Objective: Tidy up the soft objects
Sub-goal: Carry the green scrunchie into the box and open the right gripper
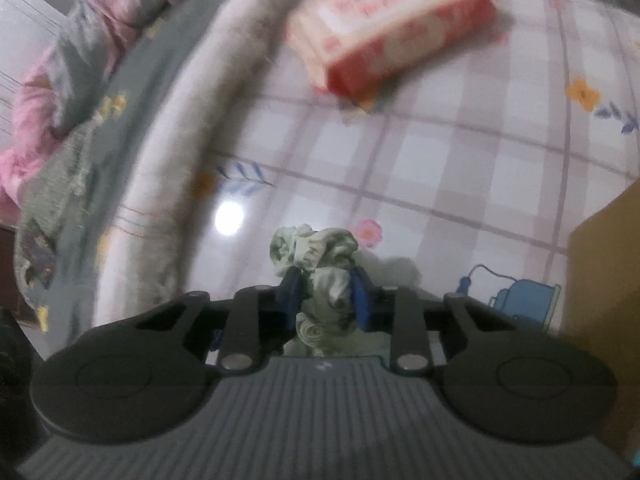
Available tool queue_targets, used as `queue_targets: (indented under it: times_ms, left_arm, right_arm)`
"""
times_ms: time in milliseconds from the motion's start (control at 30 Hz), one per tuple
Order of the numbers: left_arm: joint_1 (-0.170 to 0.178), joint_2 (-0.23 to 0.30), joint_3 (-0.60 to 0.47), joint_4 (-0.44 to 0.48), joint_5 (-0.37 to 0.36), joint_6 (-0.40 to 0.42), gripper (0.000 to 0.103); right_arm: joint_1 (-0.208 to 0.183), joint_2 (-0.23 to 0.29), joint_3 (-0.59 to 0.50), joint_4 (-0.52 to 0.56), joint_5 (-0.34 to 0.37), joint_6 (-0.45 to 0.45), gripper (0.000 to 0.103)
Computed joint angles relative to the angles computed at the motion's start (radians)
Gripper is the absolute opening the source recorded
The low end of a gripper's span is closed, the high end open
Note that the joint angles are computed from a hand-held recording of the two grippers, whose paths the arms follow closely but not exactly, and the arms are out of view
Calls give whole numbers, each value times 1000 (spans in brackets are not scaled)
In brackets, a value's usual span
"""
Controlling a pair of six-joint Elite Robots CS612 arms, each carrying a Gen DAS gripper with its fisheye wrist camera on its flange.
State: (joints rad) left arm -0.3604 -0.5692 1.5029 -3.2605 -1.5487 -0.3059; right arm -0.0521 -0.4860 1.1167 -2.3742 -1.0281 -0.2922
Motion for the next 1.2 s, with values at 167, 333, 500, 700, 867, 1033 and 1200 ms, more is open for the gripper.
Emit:
queue_targets:
  times_ms: [167, 333, 500, 700, 867, 1033, 1200]
  left_arm:
    - [-21, -71, 87, -108, 19, 21, 12]
    - [-57, -125, 151, -180, -10, 50, 12]
    - [-105, -157, 184, -189, -97, 81, 13]
    - [-168, -150, 174, -151, -253, 117, 13]
    - [-209, -117, 117, -33, -368, 180, 25]
    - [-226, -100, 104, 40, -356, 173, 32]
    - [-212, -103, 125, 0, -310, 158, 33]
  right_arm:
    - [-29, -90, 131, -119, 95, -2, 24]
    - [-84, -194, 294, -252, 181, 6, 24]
    - [-166, -286, 463, -379, 224, 36, 24]
    - [-286, -377, 649, -501, 185, 83, 24]
    - [-381, -402, 748, -584, 133, 133, 24]
    - [-423, -384, 769, -599, 10, 121, 22]
    - [-427, -363, 759, -626, -87, 96, 21]
